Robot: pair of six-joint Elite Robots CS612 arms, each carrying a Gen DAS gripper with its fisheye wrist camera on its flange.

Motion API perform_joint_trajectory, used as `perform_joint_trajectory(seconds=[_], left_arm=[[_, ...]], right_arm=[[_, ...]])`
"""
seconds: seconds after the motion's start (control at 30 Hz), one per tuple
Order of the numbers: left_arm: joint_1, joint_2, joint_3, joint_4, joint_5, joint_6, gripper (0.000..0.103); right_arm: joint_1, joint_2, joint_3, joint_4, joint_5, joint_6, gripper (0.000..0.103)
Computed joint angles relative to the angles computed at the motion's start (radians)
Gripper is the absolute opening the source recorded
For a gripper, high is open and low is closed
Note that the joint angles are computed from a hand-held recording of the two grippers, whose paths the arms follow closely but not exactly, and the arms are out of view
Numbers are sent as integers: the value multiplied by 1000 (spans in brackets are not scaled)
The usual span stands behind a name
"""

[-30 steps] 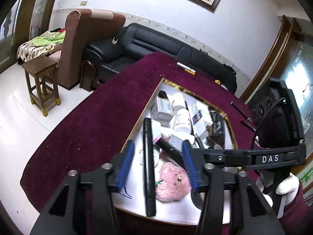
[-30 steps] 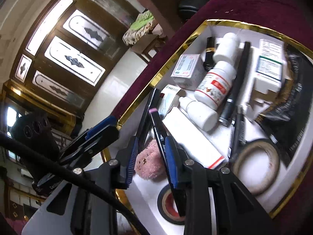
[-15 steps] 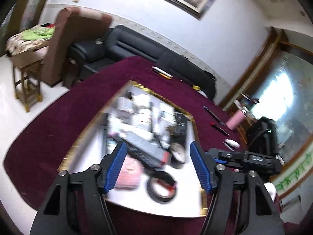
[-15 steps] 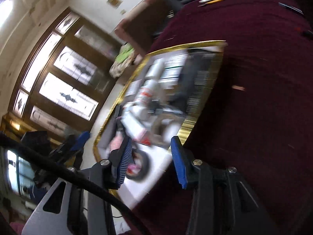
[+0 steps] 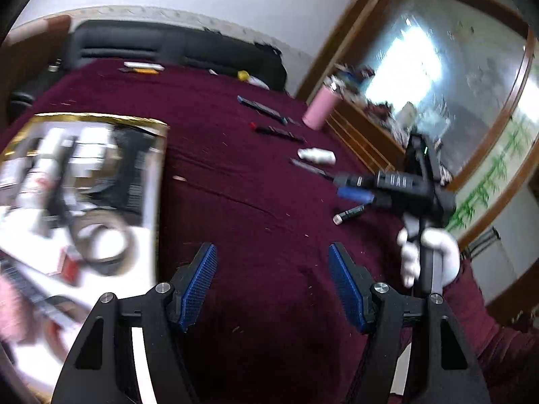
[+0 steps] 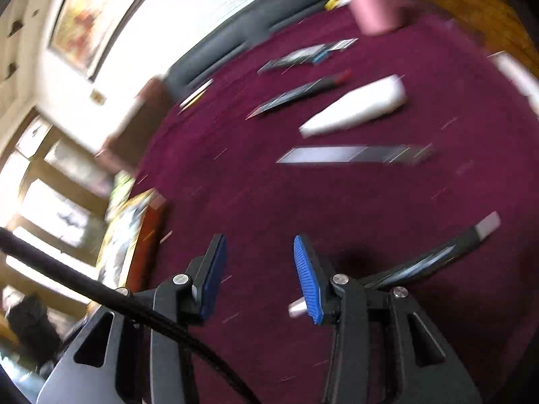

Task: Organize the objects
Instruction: 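Withdraw both tools from the tray toward the white bottle, then grasp the white bottle upright with the right tool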

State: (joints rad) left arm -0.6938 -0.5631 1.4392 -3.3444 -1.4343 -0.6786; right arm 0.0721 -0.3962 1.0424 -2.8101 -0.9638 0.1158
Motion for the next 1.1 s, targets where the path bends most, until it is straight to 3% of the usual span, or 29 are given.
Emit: perform_joint_trajectory(seconds=[0.07,0.23,0.3,0.37,0.43,0.5,0.57,0.67,0.8,0.97,1.1], left_arm=[[8,32,-65,60,-36,-9,62],[21,86,-172,190,-60,-37,62],[23,91,-178,211,-64,-58,62],[22,94,-172,197,-64,-64,62],[25,94,-165,188,-74,-66,62],[27,96,-165,175,-81,-70,63],[30,105,-177,167,-90,-67,66],[30,110,-181,156,-100,-66,69],[29,109,-183,154,-103,-57,73],[28,111,-183,149,-100,-55,75],[31,115,-180,123,-110,-71,75]], right_arm=[[-9,35,-79,32,-42,33,44],[-16,150,-318,244,-28,97,44],[-5,157,-337,289,-11,73,44],[1,163,-365,422,93,-22,48],[3,171,-383,631,300,-157,48],[17,143,-334,726,382,-268,48],[22,94,-270,653,307,-316,48],[14,47,-164,378,214,-188,48],[-4,54,-162,222,117,-27,48],[-3,122,-276,126,-96,138,48],[-7,229,-473,175,-176,278,48]])
